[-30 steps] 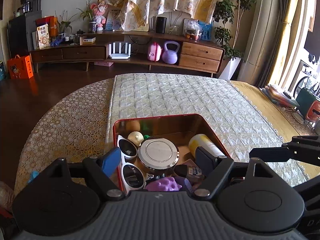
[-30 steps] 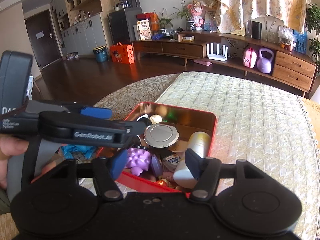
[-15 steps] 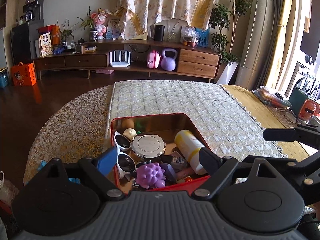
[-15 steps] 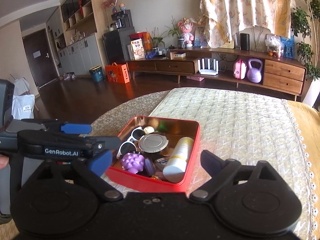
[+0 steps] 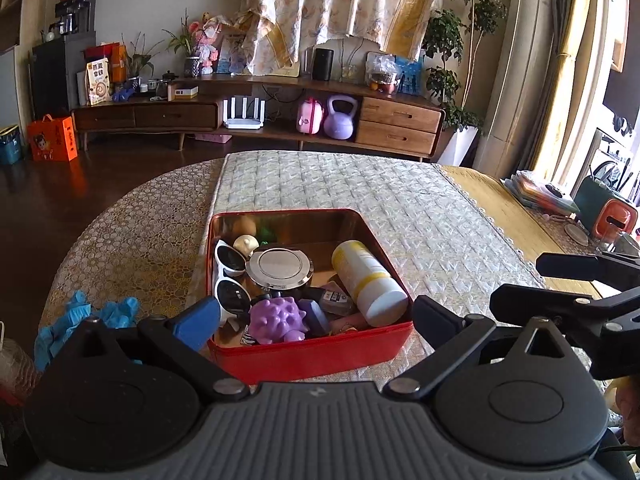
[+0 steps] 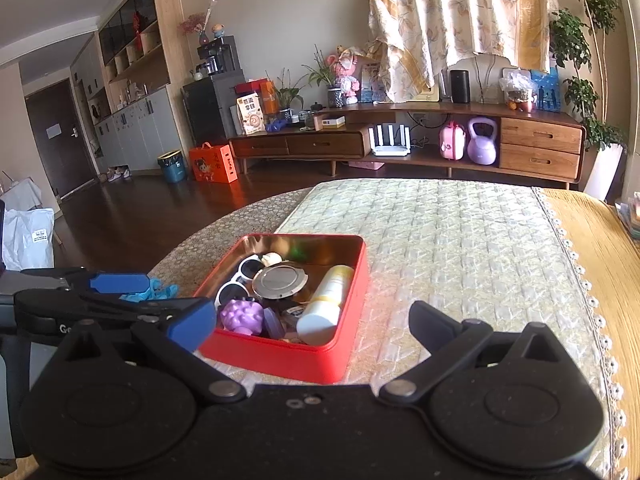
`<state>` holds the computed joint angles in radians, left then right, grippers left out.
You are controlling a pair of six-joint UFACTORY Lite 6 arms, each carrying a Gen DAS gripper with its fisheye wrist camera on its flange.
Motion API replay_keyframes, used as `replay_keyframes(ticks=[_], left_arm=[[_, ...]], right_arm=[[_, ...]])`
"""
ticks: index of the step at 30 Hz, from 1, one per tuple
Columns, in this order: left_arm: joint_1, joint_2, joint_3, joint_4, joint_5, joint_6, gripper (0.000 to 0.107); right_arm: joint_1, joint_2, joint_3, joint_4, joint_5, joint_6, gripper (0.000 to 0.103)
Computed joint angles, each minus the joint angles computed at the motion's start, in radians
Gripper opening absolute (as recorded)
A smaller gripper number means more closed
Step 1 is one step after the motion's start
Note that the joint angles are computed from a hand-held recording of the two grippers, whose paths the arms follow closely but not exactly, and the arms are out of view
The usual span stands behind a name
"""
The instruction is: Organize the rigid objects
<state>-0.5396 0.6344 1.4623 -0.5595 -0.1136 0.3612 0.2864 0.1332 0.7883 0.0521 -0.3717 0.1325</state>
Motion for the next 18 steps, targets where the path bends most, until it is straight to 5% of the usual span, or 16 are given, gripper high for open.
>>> replay_keyframes(ticks=[18], left_arm=[[-0.058,-0.010,-0.044,-0.311,-0.101,0.301,0.103]], right_arm=[[-0.002,-0.022,-0.086,-0.035,-0.057,0.038,0.103]])
